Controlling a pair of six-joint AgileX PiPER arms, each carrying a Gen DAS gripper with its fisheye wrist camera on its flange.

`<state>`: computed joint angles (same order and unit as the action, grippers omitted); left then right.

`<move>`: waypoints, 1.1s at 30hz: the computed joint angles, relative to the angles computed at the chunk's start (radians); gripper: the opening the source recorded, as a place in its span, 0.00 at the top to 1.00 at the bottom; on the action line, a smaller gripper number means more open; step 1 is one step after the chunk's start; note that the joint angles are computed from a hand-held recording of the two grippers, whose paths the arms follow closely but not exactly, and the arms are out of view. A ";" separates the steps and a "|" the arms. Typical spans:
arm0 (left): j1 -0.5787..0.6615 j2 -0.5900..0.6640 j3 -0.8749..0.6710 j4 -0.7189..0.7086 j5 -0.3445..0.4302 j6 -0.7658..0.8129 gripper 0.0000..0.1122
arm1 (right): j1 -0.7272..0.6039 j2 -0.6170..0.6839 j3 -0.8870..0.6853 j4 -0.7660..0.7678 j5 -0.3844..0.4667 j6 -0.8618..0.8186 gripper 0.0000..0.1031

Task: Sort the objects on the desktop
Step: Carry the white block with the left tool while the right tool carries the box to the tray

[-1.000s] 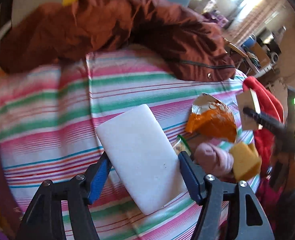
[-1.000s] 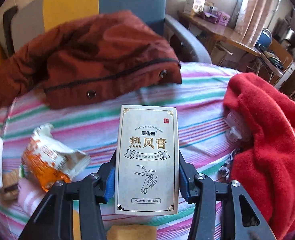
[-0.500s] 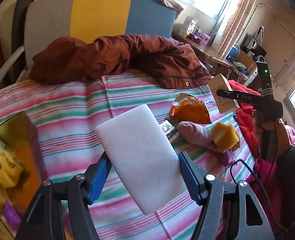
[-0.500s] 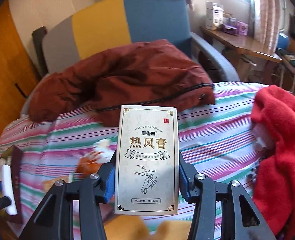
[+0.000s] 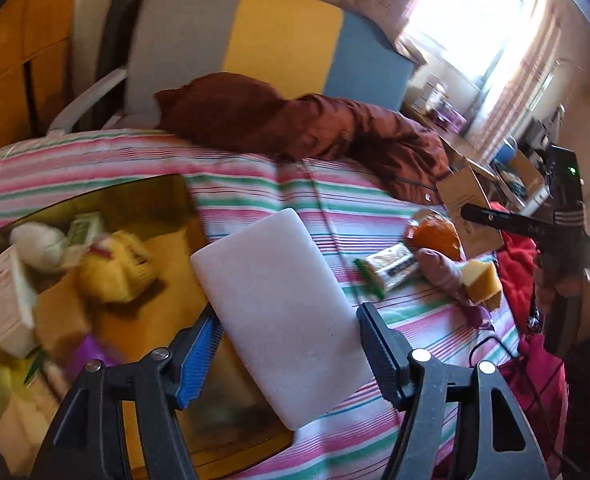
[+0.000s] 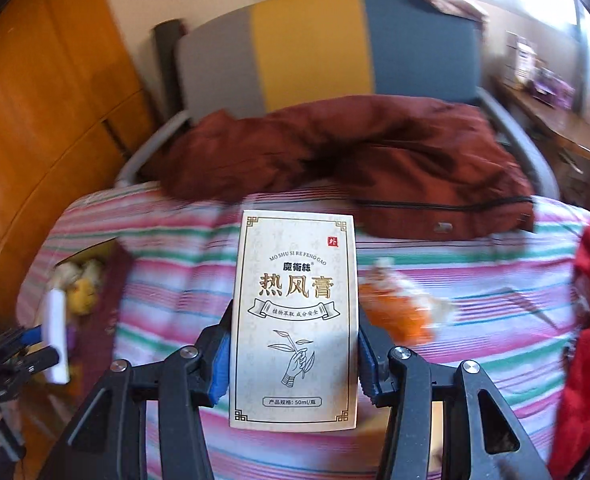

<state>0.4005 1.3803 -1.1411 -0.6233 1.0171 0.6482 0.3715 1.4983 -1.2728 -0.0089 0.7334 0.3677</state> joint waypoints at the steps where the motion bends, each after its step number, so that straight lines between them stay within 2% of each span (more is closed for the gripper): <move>1: 0.026 -0.002 0.002 -0.004 0.007 0.013 0.38 | 0.039 0.021 -0.030 0.013 0.002 0.004 0.50; 10: 0.321 0.022 -0.002 -0.074 0.073 0.141 0.38 | 0.270 0.219 -0.281 0.105 -0.007 0.032 0.50; 15: 0.448 0.073 -0.044 -0.090 0.097 0.181 0.38 | 0.342 0.306 -0.357 0.158 -0.033 0.055 0.50; 19: 0.493 0.096 -0.060 -0.083 0.084 0.197 0.38 | 0.379 0.366 -0.410 0.196 -0.034 0.068 0.50; 24: 0.511 0.116 -0.062 -0.040 0.021 0.187 0.37 | 0.420 0.458 -0.514 0.261 -0.030 0.061 0.49; 26: 0.523 0.137 -0.068 -0.038 0.032 0.197 0.35 | 0.431 0.505 -0.561 0.330 -0.022 0.025 0.48; 28: 0.524 0.161 -0.073 -0.018 0.027 0.175 0.34 | 0.437 0.536 -0.589 0.368 -0.017 0.010 0.39; 33: 0.541 0.181 -0.067 0.008 0.016 0.143 0.30 | 0.468 0.581 -0.612 0.376 -0.001 0.007 0.39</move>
